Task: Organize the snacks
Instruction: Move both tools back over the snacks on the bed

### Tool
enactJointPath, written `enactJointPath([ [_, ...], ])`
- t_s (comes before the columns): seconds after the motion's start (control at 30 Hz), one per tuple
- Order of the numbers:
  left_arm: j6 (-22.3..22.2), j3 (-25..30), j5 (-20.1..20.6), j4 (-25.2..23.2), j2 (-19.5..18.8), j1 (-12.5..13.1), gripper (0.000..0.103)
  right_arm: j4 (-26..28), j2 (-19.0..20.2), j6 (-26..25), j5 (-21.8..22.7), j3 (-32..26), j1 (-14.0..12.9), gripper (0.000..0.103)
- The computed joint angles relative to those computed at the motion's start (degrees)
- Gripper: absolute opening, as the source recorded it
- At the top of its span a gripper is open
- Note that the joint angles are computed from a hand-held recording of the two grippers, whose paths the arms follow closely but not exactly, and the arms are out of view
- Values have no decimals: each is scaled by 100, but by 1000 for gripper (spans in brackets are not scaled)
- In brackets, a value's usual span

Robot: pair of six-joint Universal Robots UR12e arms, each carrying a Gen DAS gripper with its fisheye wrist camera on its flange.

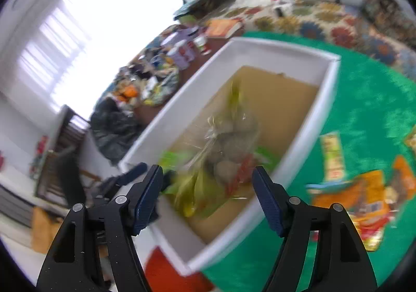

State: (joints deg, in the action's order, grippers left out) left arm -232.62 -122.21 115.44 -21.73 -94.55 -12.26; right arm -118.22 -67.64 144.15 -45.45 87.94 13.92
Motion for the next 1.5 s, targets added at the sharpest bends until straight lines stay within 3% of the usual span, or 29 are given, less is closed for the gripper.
enactJointPath([
  [0.1, -171, -81, -29, 195, -26, -125, 83, -436, -99, 21, 270, 246, -129, 74],
  [0.23, 159, 91, -232, 658, -257, -396, 85, -1905, -183, 517, -24, 842, -507, 75],
  [0.3, 432, 294, -530, 981, -499, -578, 90, -2813, -135, 873, -586, 1192, -709, 75],
  [0.33, 561, 430, -687, 1073, -635, -665, 91, -3313, -75, 1038, -1118, 1410, -854, 75],
  [0.4, 877, 777, -1048, 1150, -984, -836, 93, -3784, 49, 1279, -1869, 1645, -1067, 74],
  [0.57, 1303, 1769, -1372, 431, -1936, -1162, 94, -4494, 280, 1572, -2817, 1965, -1618, 74],
  [0.73, 1409, 2443, -1019, -107, -2585, -1292, 93, -4790, 558, 1818, -3041, 1765, -1906, 74],
  [0.9, 1594, 2772, -557, -275, -2922, -1347, 93, -4987, 843, 1971, -3153, 1467, -1928, 76],
  [1.1, 1637, 2792, -268, -51, -3025, -1385, 97, -5083, 1019, 2101, -3240, 1235, -1910, 86],
  [1.27, 1614, 2843, -297, -86, -3065, -1367, 103, -5047, 1036, 2121, -3250, 1186, -1899, 86],
  [1.5, 1617, 2852, -307, -86, -3071, -1357, 103, -5059, 1037, 2123, -3257, 1193, -1898, 86],
])
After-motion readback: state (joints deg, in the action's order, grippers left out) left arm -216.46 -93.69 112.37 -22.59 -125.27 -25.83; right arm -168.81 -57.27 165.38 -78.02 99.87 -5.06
